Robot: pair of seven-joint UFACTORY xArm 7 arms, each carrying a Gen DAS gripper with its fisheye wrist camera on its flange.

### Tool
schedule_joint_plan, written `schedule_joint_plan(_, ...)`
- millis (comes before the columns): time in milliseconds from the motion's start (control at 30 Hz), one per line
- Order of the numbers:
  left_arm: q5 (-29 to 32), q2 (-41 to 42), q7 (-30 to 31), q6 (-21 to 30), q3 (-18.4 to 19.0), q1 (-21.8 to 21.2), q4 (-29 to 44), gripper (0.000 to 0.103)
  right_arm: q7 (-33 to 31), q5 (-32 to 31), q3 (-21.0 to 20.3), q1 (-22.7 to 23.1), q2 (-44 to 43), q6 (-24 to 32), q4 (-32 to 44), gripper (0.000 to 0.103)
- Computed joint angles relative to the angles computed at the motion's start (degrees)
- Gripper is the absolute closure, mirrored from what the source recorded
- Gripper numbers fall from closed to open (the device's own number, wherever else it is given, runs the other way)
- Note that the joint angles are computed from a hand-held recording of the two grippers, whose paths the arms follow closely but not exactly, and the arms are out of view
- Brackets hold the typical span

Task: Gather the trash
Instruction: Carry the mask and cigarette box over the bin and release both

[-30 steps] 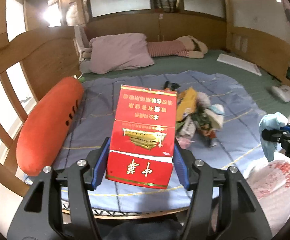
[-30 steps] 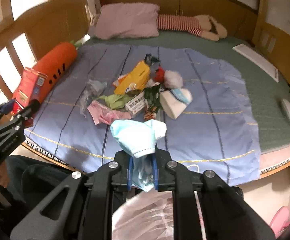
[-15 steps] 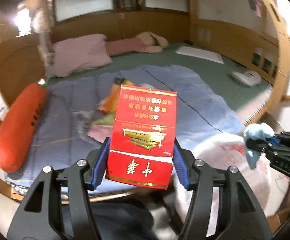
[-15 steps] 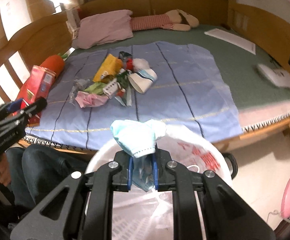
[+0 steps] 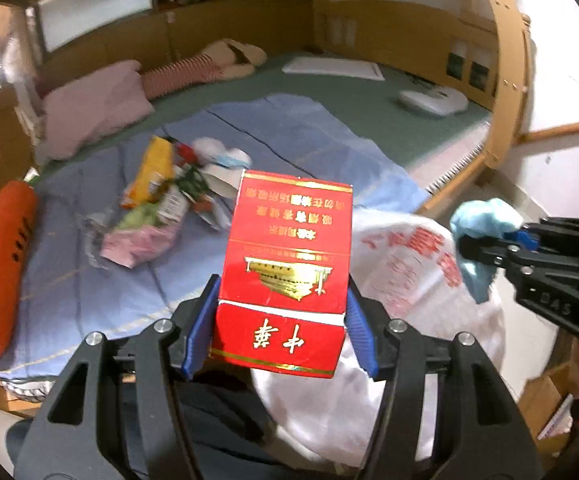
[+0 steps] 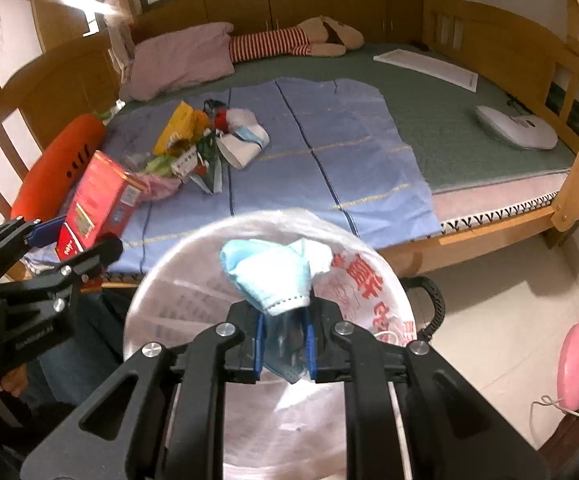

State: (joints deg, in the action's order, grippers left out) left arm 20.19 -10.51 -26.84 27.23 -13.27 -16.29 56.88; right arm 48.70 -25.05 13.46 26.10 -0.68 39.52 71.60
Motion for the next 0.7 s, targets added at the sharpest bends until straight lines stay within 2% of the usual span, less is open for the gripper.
schedule_joint_plan(100,-2.2,0.8,1.9,0.7,0.3,-1.1,0.0,0.044,-1.1,1.1,0.0,-0.1,-0.5,-0.2,-1.0,0.086)
schedule_joint_plan(200,-3.8,1.8,3.2,1.4,0.7,-1.7,0.3,0.044,-1.1,0.8,0.1,-0.2,-0.8,0.3,-1.3,0.081)
schedule_joint_plan(267,-5.6,2.5,5.2,2.1,1.1,-2.3,0.6,0.044,-1.3,0.3,0.3,-0.1,-0.5,1.3,-0.9,0.064)
schedule_joint_plan(300,-6.5,2.7,6.1,2.2,1.2,-2.5,0.6,0.043,-0.4,-1.0,0.3,-0.1,-0.8,1.1,-1.1,0.046)
schedule_joint_plan(333,-8.3,2.9,7.8,2.5,1.4,-2.8,0.7,0.043,1.2,-2.5,0.4,-0.1,-1.3,0.8,-1.5,0.035)
schedule_joint_plan(400,-15.0,3.9,13.8,3.3,2.6,-4.4,1.1,0.040,4.1,-4.8,0.4,-0.7,-2.6,-0.7,-2.7,0.034)
schedule_joint_plan(467,-23.8,4.9,20.9,4.5,4.7,-6.5,1.7,0.025,8.0,-6.6,0.3,-1.9,-4.5,-2.7,-4.3,0.032)
schedule_joint_plan(500,-26.4,5.1,22.8,4.5,4.0,-5.7,1.7,0.015,10.1,-7.4,0.3,-2.6,-5.5,-3.6,-5.1,0.030)
schedule_joint_plan(533,-28.9,5.1,24.4,4.3,4.2,-5.6,1.6,0.014,11.3,-7.7,0.5,-3.3,-6.1,-4.2,-5.7,0.029)
schedule_joint_plan(700,-30.4,5.2,24.8,2.2,5.0,-3.3,1.7,0.010,13.9,-6.7,0.9,-5.9,-6.5,-5.0,-6.1,0.027)
